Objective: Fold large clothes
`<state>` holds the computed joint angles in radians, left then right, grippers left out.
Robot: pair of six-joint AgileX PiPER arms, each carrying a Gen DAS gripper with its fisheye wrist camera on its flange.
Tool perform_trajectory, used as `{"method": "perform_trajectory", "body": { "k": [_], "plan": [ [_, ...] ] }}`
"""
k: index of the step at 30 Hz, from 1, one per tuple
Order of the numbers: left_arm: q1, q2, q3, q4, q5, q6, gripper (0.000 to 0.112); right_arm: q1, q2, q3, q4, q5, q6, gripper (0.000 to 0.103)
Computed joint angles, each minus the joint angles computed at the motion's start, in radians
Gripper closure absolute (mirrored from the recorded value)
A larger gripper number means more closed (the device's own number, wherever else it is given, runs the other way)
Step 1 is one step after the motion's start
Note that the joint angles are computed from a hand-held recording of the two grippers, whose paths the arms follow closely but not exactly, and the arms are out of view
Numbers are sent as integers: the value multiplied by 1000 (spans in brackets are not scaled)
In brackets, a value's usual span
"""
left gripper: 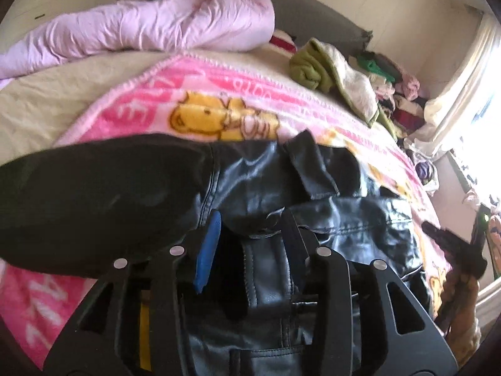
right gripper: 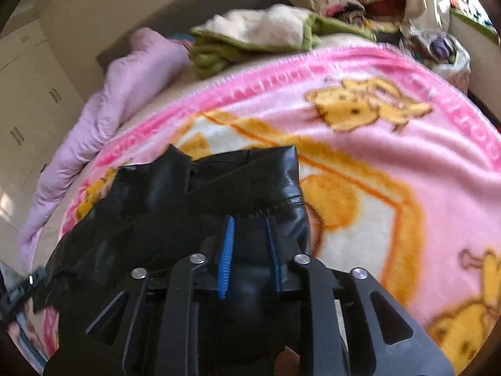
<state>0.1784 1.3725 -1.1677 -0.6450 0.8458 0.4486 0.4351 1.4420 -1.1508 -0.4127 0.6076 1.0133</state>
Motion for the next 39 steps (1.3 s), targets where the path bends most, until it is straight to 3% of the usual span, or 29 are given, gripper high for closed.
{"method": "perform_trajectory", "body": {
  "k": [4, 8, 15, 19, 24, 26, 28, 31, 34, 39],
  "plan": [
    [-7, -44, 10, -23, 9, 6, 63, 101, -51, 26, -88, 74, 30, 70],
    [-77, -74, 30, 2, 7, -6, 54, 187, -39, 28, -139, 120, 63, 65],
    [-266, -39, 88, 251, -54, -173, 49, 201, 20, 35, -82, 125, 48, 57],
    [-306, 25, 120, 388, -85, -276, 48, 190, 38, 64, -58, 118, 77, 56],
    [-233, 36, 141, 258, -82, -163, 42, 222, 77, 51, -114, 154, 135, 56],
    [-215, 19, 140, 231, -63, -136, 41, 257, 51, 52, -158, 161, 188, 43],
    [-207, 2, 139, 218, -54, -130, 40, 284, 25, 58, -179, 151, 213, 39],
    [-208, -29, 133, 230, -47, -148, 30, 335, 11, 47, -223, 177, 249, 38],
    [-202, -69, 130, 229, -39, -155, 21, 375, 13, 28, -250, 201, 268, 21],
    [-192, -128, 150, 243, -35, -176, 19, 415, 26, -9, -269, 216, 287, 12]
  ]
}}
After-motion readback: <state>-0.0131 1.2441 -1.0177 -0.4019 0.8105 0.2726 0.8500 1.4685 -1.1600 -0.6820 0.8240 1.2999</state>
